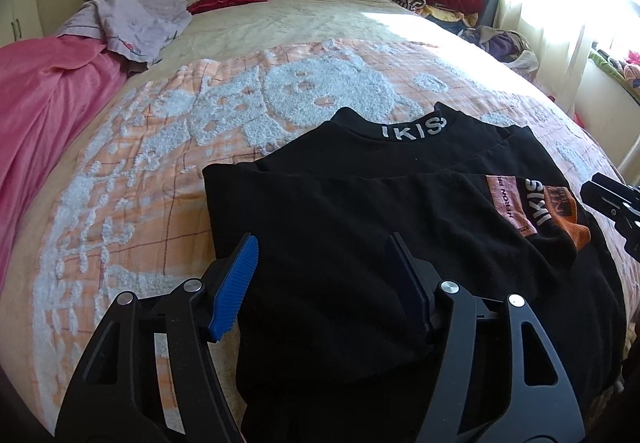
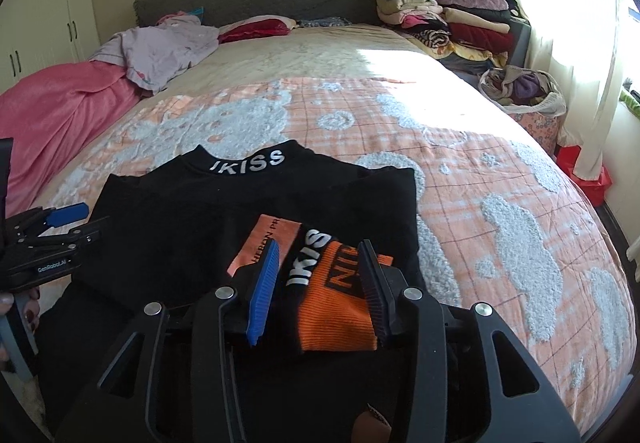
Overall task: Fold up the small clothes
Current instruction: 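Move both open tools along the sweatshirt body toward its hem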
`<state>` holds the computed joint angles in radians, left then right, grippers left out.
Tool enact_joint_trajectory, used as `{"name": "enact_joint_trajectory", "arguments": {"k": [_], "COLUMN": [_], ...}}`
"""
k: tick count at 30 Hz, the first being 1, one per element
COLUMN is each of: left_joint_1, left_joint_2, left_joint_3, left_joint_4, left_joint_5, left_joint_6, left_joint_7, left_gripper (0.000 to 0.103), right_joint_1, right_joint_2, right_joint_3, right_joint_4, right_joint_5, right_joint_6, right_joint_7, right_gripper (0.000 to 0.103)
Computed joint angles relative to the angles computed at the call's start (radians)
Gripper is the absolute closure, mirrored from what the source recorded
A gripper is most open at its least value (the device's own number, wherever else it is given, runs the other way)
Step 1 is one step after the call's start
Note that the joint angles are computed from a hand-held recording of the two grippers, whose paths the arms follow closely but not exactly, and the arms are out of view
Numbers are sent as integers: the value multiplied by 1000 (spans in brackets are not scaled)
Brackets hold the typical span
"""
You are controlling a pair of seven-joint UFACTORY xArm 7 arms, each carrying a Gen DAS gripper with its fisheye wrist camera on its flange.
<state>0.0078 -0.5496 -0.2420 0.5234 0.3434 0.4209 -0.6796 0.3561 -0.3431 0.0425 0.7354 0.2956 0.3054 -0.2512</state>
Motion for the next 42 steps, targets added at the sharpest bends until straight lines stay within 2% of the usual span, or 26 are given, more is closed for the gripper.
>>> {"name": "enact_joint_trajectory", "arguments": {"k": [8,10,13,16,17,19,20,21,25,32,37,39,42], "left_joint_1": [-69,-83,-101,-96,-92,-89,-89,-89,-87,-100,-104,-106,-111], "left_joint_2": [44,47,37,28,29,30,29,31,27,-3,-22,-29,-43], "left_joint_3": [49,69,97,84,79,76,76,76,75,84,82,81,82], "left_joint_4": [1,-10,-26,-27,-25,-26,-26,-26,-26,-30,-34,-35,-36], "left_joint_5": [-76,-104,-152,-162,-161,-162,-164,-165,-168,-190,-201,-205,-212], "left_joint_6": [44,38,29,37,39,37,37,36,38,56,64,66,70], "left_joint_7": [64,82,108,113,111,111,112,113,113,131,138,139,143], "left_gripper": [45,45,44,44,44,44,44,44,45,44,44,44,44], "right_joint_1": [45,31,-8,11,15,-39,-15,-10,-24,37,58,60,59], "right_joint_2": [55,80,116,123,118,118,124,123,97,11,-40,-57,-77], "right_joint_3": [42,56,73,35,27,70,41,36,58,-14,-39,-43,-42], "right_joint_4": [30,40,43,24,17,10,12,11,-3,-50,-69,-76,-84], "right_joint_5": [-13,-36,-86,-3,-4,-53,-16,1,-47,89,145,158,162], "right_joint_6": [38,48,58,45,36,36,43,44,39,39,52,56,68], "right_joint_7": [-25,-11,40,-18,-13,50,33,21,49,-37,-67,-70,-67], "right_gripper": [61,56,56,57,57,44,42,42,42,40,40,34,30]}}
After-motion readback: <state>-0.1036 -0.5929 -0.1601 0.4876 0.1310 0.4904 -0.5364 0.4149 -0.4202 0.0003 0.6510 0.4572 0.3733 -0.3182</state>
